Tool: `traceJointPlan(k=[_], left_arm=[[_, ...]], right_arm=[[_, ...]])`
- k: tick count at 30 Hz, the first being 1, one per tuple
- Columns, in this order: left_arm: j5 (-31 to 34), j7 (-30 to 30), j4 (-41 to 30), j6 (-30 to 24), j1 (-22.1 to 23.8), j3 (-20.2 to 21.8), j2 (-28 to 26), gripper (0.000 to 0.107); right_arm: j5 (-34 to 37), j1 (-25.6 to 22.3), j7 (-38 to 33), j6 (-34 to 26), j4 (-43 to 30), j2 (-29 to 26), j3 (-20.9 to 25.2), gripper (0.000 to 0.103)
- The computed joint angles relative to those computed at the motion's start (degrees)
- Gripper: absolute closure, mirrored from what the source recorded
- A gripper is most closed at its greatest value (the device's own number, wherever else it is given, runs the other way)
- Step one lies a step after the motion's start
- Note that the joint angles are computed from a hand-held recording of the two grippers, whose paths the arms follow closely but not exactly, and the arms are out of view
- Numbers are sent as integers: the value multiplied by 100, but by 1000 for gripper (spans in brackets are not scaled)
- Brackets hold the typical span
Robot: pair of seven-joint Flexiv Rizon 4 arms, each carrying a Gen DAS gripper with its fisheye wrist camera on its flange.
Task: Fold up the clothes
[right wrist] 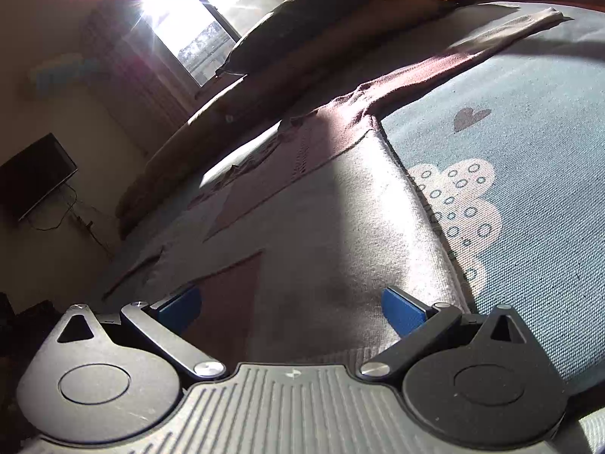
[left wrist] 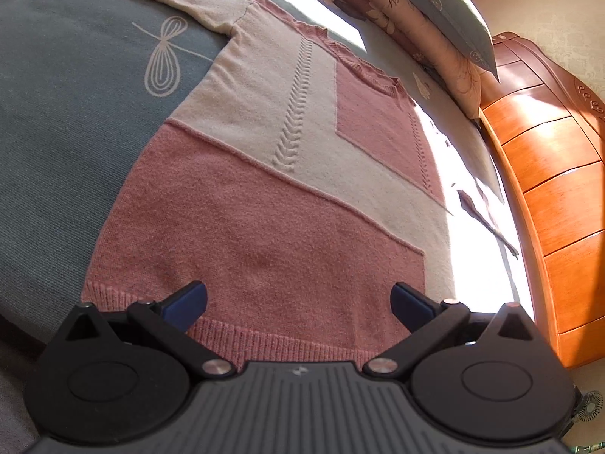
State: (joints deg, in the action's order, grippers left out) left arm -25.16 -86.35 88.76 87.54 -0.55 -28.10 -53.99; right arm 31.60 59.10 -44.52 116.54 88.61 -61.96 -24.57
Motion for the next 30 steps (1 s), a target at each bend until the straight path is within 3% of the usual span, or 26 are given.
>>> traceJointPlan(k=[4,6,12,19,22,26,30], left_arm=[[55,459,-257,-189,205,-643,-289,4],[-16,615,-539,-465,101,-718,-454,4],[-343,832,-1277,-1110,-500,-271,-751,4],[-547,1255,-892,-1423,-606,-70,-401,4],[-404,1155,-894,-1207,-952,491,-242,4],[154,129,-1233,-1218,-1764,1958,-218,4],[651,32,-1119,-899,-1812,2071,-216,4]], right_arm=[[15,32,6,-39,-3,-5,-45,0],[2,36,15,-39,2,-5,-52,0],[-53,-43,-23,59,23,15,68,0],[-43,-117,-152,91,8,44,181,0],[1,-87,-186,56,0,43,149,0],[7,-7,-223,-9,20,34,50,0],[68,429,-218,-381,168,18,-482,0]])
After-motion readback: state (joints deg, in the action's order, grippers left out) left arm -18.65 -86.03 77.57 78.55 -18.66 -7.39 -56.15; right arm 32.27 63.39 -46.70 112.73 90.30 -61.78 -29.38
